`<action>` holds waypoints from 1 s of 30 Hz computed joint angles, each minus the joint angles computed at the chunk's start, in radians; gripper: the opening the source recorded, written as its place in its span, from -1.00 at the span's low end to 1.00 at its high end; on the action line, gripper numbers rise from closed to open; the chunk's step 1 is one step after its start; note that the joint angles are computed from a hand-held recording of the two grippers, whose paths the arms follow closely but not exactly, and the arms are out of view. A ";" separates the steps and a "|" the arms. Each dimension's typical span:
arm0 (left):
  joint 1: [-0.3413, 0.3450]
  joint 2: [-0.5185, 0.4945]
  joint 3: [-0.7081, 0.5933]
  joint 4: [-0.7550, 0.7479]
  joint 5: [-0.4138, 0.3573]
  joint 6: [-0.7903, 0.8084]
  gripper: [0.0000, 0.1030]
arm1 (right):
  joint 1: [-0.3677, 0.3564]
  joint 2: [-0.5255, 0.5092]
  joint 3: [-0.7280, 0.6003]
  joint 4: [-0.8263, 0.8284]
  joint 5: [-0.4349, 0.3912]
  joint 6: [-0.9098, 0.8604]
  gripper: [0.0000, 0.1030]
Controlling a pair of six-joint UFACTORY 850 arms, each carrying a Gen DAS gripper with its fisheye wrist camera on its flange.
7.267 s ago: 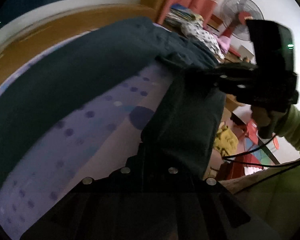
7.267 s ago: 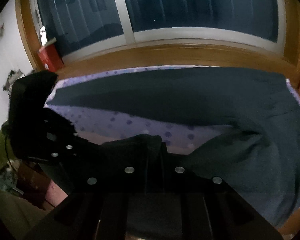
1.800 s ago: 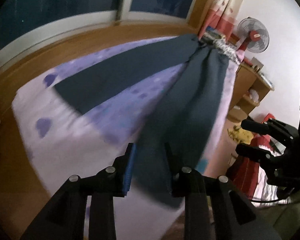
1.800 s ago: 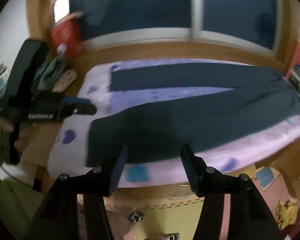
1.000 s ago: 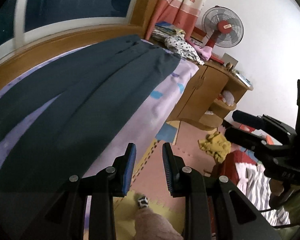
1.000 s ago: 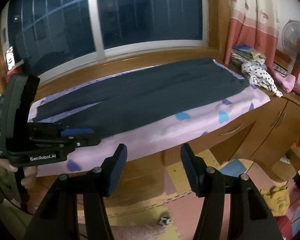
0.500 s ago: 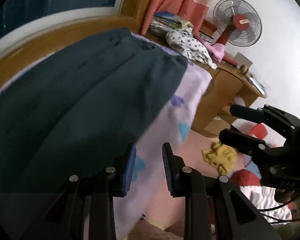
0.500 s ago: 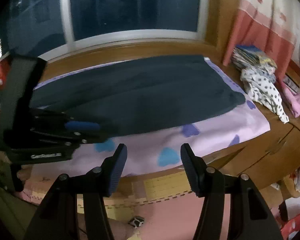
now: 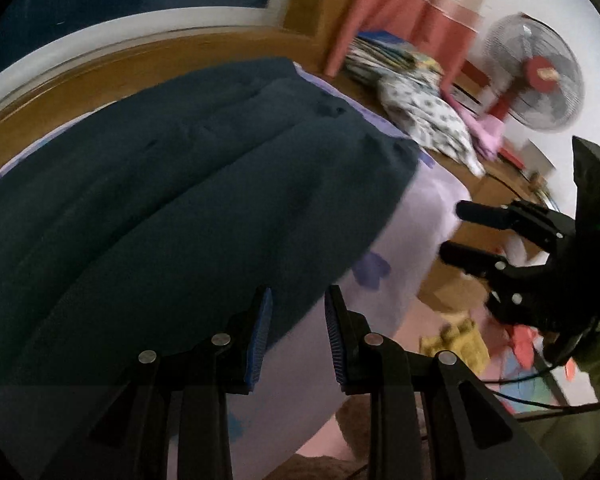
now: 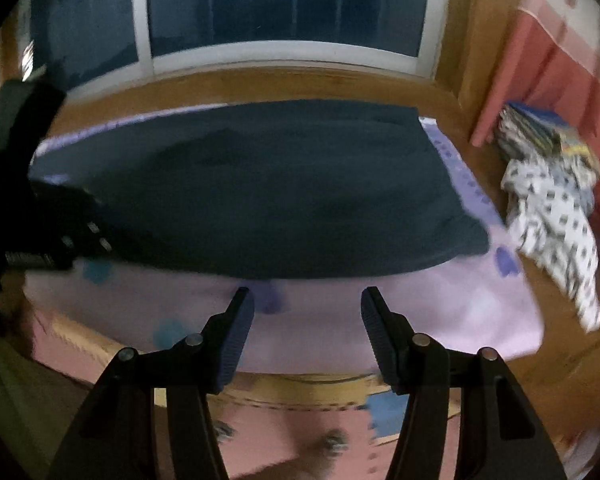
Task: Fold clothes
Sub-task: 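Open both tools to release the folded edge, then grasp the end of the folded garment with both tools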
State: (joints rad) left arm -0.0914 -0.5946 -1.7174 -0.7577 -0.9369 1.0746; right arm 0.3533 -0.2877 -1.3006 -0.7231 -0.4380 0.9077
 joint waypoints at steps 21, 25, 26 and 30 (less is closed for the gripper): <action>-0.220 0.118 0.174 0.221 0.322 -0.518 -0.48 | -0.386 -0.149 -0.142 1.085 0.018 -1.596 0.09; -0.250 0.096 0.157 0.263 0.336 -0.490 -0.47 | -0.392 -0.172 -0.167 1.152 -0.019 -1.683 0.09; -0.263 0.091 0.150 0.313 0.343 -0.538 -0.47 | -0.398 -0.180 -0.178 1.175 -0.045 -1.705 0.05; -0.290 0.091 0.141 0.267 0.343 -0.482 -0.47 | -0.420 -0.203 -0.218 1.257 -0.135 -1.801 -0.48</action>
